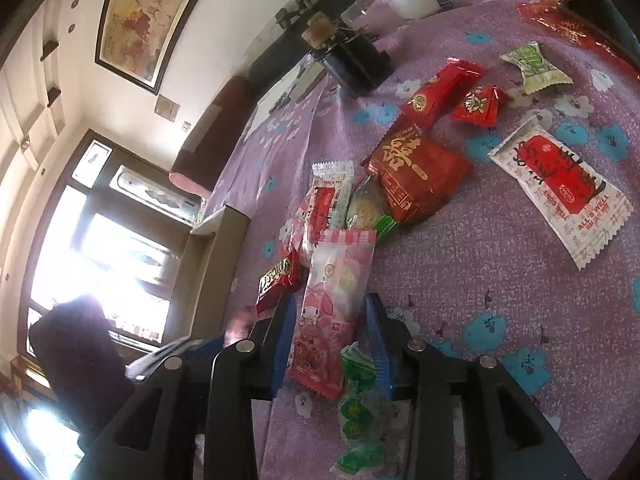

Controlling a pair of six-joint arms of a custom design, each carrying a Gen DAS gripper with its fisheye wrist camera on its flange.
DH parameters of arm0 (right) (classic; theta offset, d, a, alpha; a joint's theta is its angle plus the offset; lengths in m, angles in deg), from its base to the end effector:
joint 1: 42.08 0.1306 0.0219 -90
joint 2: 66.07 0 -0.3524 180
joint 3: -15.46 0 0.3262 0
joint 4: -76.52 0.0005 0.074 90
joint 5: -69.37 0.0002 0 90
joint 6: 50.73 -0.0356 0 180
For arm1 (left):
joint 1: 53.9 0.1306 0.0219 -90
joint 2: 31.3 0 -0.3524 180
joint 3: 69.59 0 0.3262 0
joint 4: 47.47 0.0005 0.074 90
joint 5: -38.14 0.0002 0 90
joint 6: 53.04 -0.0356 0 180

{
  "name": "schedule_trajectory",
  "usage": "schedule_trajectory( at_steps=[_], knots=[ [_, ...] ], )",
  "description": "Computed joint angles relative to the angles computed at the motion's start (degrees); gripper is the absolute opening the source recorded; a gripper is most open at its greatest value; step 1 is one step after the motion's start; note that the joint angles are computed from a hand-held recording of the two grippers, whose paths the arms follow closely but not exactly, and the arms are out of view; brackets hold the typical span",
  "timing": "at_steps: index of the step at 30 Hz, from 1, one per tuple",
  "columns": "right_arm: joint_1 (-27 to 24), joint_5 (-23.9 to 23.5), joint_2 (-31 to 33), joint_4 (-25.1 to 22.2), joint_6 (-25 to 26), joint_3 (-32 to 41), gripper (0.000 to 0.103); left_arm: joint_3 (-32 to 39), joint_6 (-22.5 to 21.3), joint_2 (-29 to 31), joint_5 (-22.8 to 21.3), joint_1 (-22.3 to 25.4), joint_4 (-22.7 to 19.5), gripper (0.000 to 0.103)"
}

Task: Organize snacks
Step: 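Close the left tool on the red foil packet while the right tool grips the pink cartoon bag, then carry both packets over the cardboard box and open both tools to drop them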

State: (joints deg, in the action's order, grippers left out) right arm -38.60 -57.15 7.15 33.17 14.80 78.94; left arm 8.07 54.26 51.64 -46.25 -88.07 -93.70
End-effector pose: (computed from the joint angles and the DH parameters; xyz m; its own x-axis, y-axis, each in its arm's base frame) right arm 0.3013 0.0390 0.3306 -0.8944 0.2791 -0.3495 -0.0385 0.7305 0.6819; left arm 0.3050 -0.2119 0.3645 -0.7995 0.1850 -0.5715 0.3892 0.8843 -0.2581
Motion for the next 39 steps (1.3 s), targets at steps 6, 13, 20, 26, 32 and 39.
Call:
schedule_trajectory(
  at_steps=[6, 13, 20, 26, 32, 39],
  knots=[
    [4.7, 9.6, 0.2, -3.9, 0.8, 2.9, 0.037, -2.8, 2.8, -7.0, 2.8, 1.9, -0.5, 0.041],
    [15.5, 27.7, 5.4, -14.9, 1.0, 12.2, 0.037, -5.0, 2.5, -14.0, 3.1, 6.1, -1.8, 0.041],
    [18.6, 34.8, 2.1, -17.7, 0.9, 12.5, 0.023, -6.2, -0.7, -17.9, 8.5, 15.3, -4.7, 0.041],
    [20.1, 32.2, 0.1, -16.5, 0.4, 17.4, 0.022, -2.0, -6.2, -14.3, 14.1, 24.2, -8.7, 0.041],
    [25.6, 27.7, 11.1, -14.7, -0.2, 28.8, 0.022, 5.3, -8.1, -4.0, 15.9, 30.1, -10.3, 0.041],
    [31.5, 27.3, 25.6, -13.2, -1.5, 38.0, 0.022, 7.7, -2.0, 6.4, 19.1, 33.5, -6.5, 0.041]
  ],
)
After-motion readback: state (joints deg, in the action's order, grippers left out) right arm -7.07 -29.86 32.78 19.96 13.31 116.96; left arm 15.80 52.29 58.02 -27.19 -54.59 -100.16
